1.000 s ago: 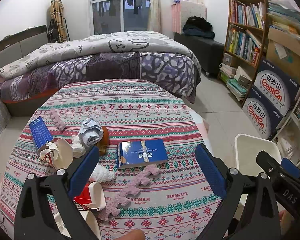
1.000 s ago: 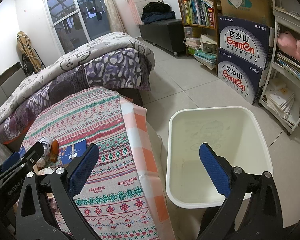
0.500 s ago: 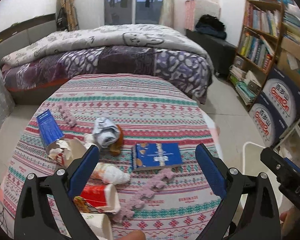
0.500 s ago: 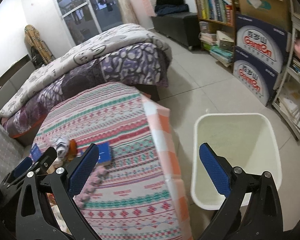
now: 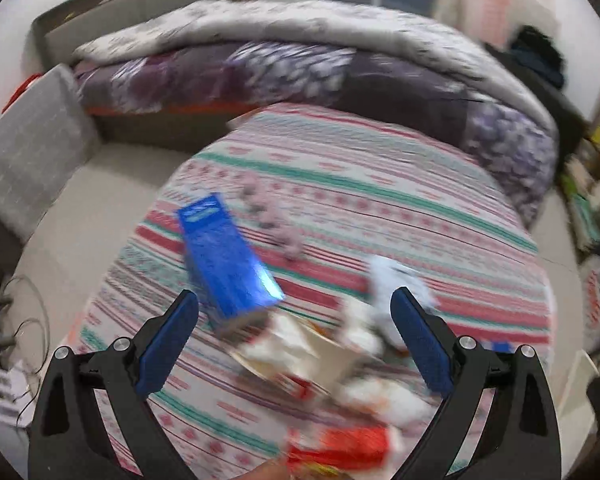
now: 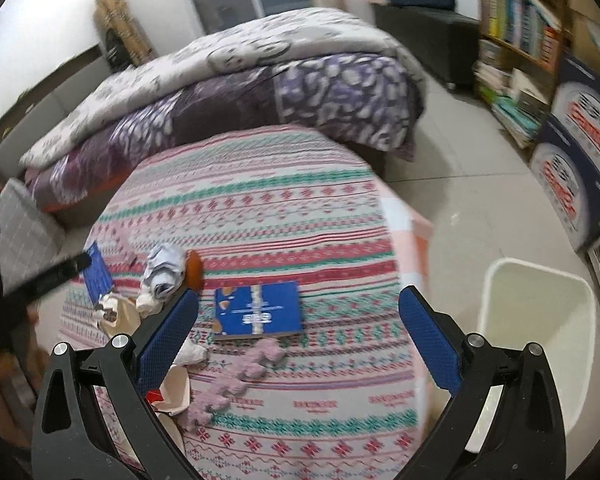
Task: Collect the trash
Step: 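Grasp the blue toothpaste box with the left gripper while the right grasps a red snack wrapper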
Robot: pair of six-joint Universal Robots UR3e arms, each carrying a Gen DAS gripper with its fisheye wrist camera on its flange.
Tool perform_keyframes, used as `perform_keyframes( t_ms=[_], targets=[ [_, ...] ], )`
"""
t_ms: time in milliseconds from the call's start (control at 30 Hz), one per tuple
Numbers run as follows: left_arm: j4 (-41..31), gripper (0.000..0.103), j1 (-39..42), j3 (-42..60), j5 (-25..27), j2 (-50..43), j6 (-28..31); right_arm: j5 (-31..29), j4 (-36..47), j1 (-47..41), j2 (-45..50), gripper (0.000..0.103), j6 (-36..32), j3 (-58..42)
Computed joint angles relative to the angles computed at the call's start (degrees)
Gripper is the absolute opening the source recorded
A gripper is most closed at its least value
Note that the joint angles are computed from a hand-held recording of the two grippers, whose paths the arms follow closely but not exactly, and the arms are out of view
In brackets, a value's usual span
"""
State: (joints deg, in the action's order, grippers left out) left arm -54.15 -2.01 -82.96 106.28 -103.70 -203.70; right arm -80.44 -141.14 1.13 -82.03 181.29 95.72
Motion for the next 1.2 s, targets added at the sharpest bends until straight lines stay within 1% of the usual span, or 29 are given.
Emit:
perform_keyframes(
  t_ms=[67,133,200,300,433,500,567,633,700,733,767,833,867,900,933,967,1000,1033,1067,1100,1133,1200],
  targets=[
    [-2.6,0.094,3.8,2.1,-1.7,-1.9,0.5,1.0,-0.5,1.6,3.2,0.096,-1.1,-2.0],
    [-4.5,0.094,6.5,4.0,-3.7,-4.0,0.3,3.4,-1.4,2.8,6.6,0.096,-3.3,-3.9],
    [-6.2,0.094,9.8,5.1,-6.5,-6.0,0.3,5.7,-0.4,4.3,10.1,0.096,-6.0,-7.2],
    [-8.8,0.094,13.7,8.1,-10.9,-9.8,1.3,9.8,3.6,7.0,15.9,0.096,-11.7,-14.5],
    [-12.4,0.094,15.7,14.0,-11.4,-15.2,3.1,13.7,8.9,10.5,22.5,0.096,-19.1,-23.4],
    [-14.2,0.094,17.5,17.0,-13.4,-17.9,3.2,15.3,12.6,12.1,26.2,0.096,-21.8,-28.7],
    [-15.4,0.094,18.6,18.0,-15.0,-19.2,3.0,17.5,16.5,13.3,29.7,0.096,-23.5,-33.7],
    [-18.0,0.094,20.1,20.0,-17.9,-21.0,3.2,19.0,19.6,14.6,32.7,0.096,-24.5,-38.4],
    [-19.6,0.093,21.0,20.5,-20.4,-21.6,4.5,18.4,21.9,16.3,35.9,0.096,-25.2,-43.4],
    [-20.0,0.092,20.9,20.9,-20.3,-21.9,5.5,17.4,23.1,17.4,37.6,0.096,-25.3,-46.2],
    [-20.5,0.085,20.5,21.5,-19.4,-22.2,7.0,16.7,24.8,18.4,39.7,0.096,-25.2,-49.6],
    [-19.2,0.080,20.2,20.3,-18.4,-21.8,9.2,16.9,27.5,19.5,42.1,0.096,-25.5,-53.6],
    [-18.3,0.075,20.2,18.9,-18.2,-21.0,9.8,17.1,29.3,20.1,44.0,0.096,-25.8,-56.7],
    [-17.7,0.069,20.5,18.2,-18.5,-20.3,10.6,16.8,30.4,20.8,45.0,0.096,-26.2,-58.7],
    [-17.2,0.067,21.0,16.9,-19.3,-19.3,11.2,15.8,30.6,21.5,45.4,0.096,-26.5,-59.4],
    [-16.9,0.064,21.8,16.2,-20.5,-18.5,11.7,13.4,30.8,22.6,46.1,0.096,-26.4,-61.1],
    [-16.7,0.062,22.5,15.3,-21.7,-17.6,12.1,11.9,30.4,23.4,46.3,0.094,-26.1,-61.1],
    [-16.7,0.061,23.1,14.9,-22.5,-17.0,12.4,11.1,29.6,23.8,46.1,0.088,-25.7,-60.7],
    [-16.2,0.060,23.5,14.1,-23.1,-16.4,12.8,10.8,29.4,24.0,46.0,0.071,-25.1,-60.6],
    [-15.9,0.059,23.8,13.7,-23.7,-15.7,13.1,11.6,29.2,23.8,45.9,0.047,-23.9,-60.1],
    [-15.5,0.058,24.1,13.2,-24.1,-15.1,13.4,13.1,30.3,22.6,44.1,0.039,-23.7,-57.2],
    [-14.8,0.058,24.0,12.9,-24.4,-14.0,13.5,14.1,29.0,21.5,42.6,0.034,-21.2,-54.9]
  ],
)
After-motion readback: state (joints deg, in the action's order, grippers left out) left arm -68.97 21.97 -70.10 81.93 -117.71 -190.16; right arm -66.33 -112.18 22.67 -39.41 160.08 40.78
